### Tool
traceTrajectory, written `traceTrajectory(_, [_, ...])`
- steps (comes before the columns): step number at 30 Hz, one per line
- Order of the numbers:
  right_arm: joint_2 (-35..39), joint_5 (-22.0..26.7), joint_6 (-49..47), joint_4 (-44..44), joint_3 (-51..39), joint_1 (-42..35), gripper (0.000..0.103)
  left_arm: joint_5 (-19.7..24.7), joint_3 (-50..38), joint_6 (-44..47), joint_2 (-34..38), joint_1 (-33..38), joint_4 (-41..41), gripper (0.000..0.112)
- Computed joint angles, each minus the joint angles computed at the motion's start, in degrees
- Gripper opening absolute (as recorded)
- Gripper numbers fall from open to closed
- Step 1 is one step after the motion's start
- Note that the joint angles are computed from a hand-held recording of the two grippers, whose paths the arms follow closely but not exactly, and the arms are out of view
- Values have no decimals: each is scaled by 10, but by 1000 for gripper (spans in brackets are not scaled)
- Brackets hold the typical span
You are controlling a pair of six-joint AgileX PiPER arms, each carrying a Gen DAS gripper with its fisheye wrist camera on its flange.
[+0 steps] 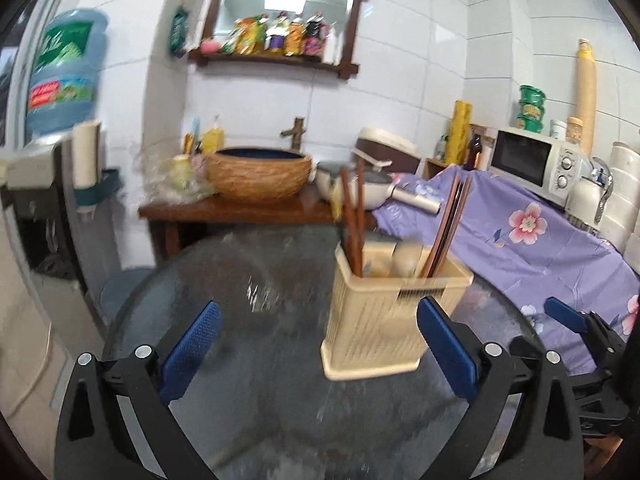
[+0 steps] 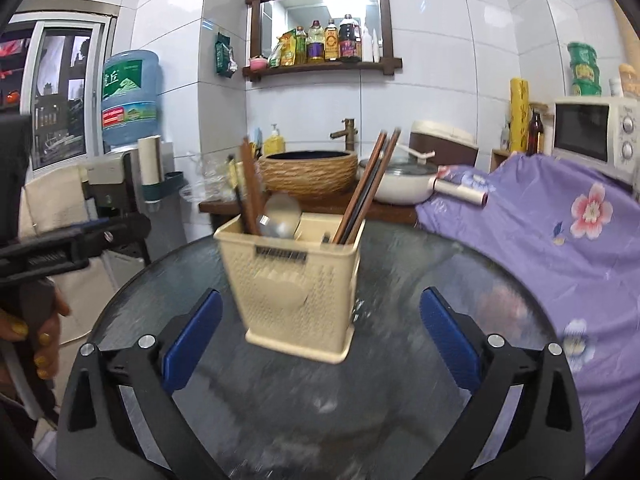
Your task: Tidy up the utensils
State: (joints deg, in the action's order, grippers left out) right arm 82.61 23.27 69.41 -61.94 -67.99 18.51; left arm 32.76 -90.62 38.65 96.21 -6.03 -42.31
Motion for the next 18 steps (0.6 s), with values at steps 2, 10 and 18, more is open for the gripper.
traceTrajectory(2, [-24,9,78,-60,49,26,97,-20,66,52,-24,9,-41,96])
traceTrajectory(10, [-108,140,322,-239,219,171,97,-134,300,197,-153,15,-144,97])
traceTrajectory(18, [-179,339,415,-253,321,377,97,-111,441,316,-268,64,-273,96])
